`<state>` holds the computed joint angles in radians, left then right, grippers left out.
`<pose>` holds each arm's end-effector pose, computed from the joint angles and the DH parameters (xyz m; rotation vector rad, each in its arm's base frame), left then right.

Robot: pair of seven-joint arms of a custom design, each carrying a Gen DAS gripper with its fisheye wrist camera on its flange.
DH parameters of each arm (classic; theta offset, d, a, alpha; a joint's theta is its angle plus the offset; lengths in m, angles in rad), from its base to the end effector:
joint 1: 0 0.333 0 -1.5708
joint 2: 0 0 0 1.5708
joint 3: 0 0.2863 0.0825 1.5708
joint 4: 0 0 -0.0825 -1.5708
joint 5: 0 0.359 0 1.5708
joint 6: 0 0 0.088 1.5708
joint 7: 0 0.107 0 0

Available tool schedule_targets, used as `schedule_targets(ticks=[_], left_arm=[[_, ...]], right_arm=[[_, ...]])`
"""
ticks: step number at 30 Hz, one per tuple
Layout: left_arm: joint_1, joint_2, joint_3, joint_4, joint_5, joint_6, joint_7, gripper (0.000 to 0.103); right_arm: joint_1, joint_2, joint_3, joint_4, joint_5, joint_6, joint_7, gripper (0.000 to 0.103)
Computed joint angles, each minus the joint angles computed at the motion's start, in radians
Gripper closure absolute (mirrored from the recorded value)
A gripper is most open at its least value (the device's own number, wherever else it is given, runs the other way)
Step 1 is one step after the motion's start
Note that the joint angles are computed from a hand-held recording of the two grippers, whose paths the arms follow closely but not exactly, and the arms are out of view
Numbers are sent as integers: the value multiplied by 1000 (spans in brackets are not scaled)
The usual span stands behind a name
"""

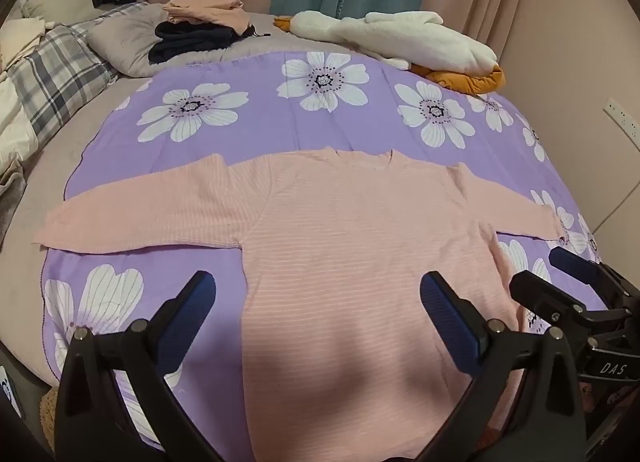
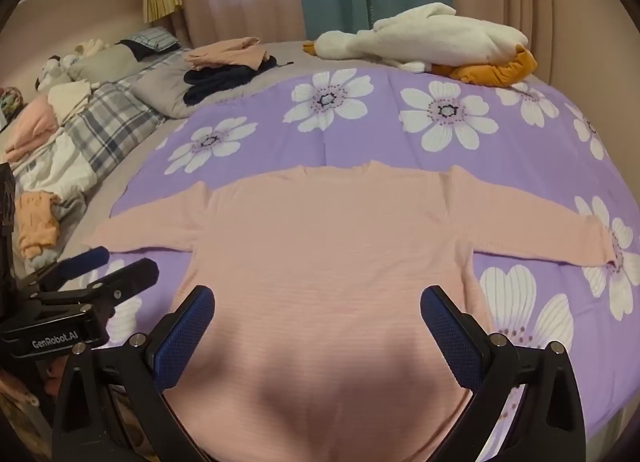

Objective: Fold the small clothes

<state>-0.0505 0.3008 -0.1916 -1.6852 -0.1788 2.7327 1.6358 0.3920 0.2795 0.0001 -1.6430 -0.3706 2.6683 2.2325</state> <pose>0.6473 -0.1376 0.4962 -1.7313 1.9925 -0.9552 0.6061 0.2622 0.5184 -1.7202 1.7277 -0.5937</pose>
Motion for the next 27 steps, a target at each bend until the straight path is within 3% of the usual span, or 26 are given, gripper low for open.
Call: schedule_targets(ticks=[6, 10, 18, 21, 24, 27], left_arm=[[-6, 11, 1, 22, 8, -15, 4, 1], [-14, -3, -11, -17, -2, 33, -4, 1], [30, -17, -57, -37, -137, 36, 112, 1], [29, -18, -55, -29, -166, 12, 122, 1], [5, -16, -29, -39, -113, 51, 110, 1], [7, -21, -28, -42, -112, 40, 102, 1]], right_arm=[[1, 0, -1, 0, -3, -1, 5, 1], [8, -13, -9, -15, -30, 2, 38, 1], [2, -20, -6, -26, -47, 12, 54, 1], [0, -21, -6, -29, -48, 14, 59, 1], [0, -22, -6, -31, -52, 17, 62, 1], [-1, -22, -5, -32, -54, 17, 62, 1]])
